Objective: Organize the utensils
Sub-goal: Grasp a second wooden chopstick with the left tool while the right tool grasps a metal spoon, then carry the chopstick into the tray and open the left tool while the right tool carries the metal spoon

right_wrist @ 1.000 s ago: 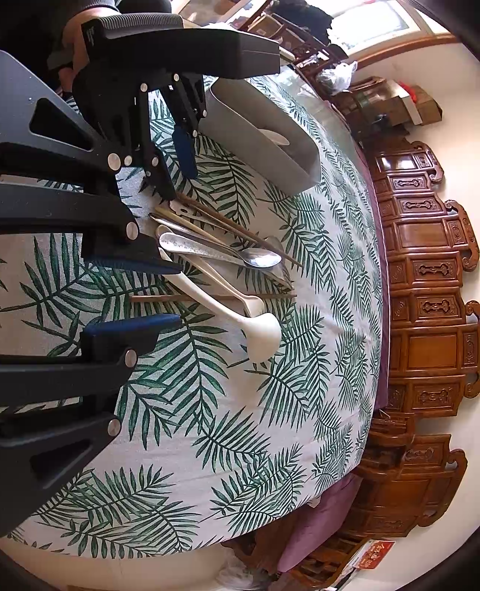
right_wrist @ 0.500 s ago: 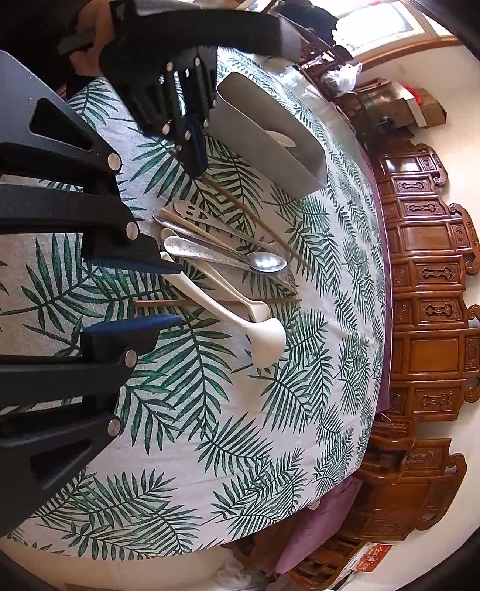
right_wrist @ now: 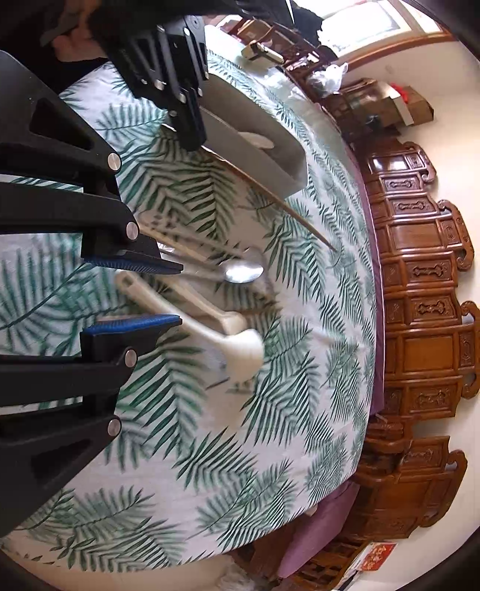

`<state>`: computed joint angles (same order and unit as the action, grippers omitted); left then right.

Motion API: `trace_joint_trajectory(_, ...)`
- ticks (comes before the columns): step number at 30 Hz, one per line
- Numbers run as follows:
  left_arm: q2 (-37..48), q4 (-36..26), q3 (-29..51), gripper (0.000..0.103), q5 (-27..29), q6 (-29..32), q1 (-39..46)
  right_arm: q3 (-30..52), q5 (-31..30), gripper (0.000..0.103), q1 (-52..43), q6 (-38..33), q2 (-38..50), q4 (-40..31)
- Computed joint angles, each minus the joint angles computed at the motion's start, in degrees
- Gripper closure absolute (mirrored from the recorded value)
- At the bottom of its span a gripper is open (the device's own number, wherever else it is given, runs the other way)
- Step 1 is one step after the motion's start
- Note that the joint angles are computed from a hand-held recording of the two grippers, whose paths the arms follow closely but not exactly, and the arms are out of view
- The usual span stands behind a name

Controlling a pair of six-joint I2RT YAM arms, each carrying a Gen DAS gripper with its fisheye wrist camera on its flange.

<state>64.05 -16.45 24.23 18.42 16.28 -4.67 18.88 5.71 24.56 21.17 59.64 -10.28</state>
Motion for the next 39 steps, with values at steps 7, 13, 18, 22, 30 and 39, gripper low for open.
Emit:
trace_joint_trajectory(7, -2.55, -3.67, 1.34, 0.099, 3.73, 1.94, 3.7, 5.34, -0.6, 0.079, 1.6, -0.96, 16.07, 11.26)
trace_joint_trajectory(13, -3.14, -5.68, 2.51, 0.099, 6.06, 3.41, 6.26, 12.08, -1.12, 0.077, -0.86, -3.33, 28.05, 14.47)
trace_joint_trajectory(18, -3.33, -6.34, 2.9, 0.099, 6.99, 4.29, 7.45, 16.58, -0.46, 0.07, -1.22, -4.94, 34.7, 14.14)
trace_joint_trajectory(22, -3.08, -6.53, 3.22, 0.099, 7.49, 4.46, 7.98, 19.69, 0.78, 0.07, -1.09, -5.17, 38.22, 12.2)
trace_joint_trajectory(30, -3.38, -7.54, 3.67, 0.099, 8.26, 5.14, 8.65, 20.39, 2.02, 0.095, -1.02, -5.13, 38.27, 10.28)
trace_joint_trajectory(39, -3.63, -8.38, 4.05, 0.099, 9.28, 6.22, 10.36, 19.27, 2.06, 0.101, 0.0, -6.8, 34.52, 8.67)
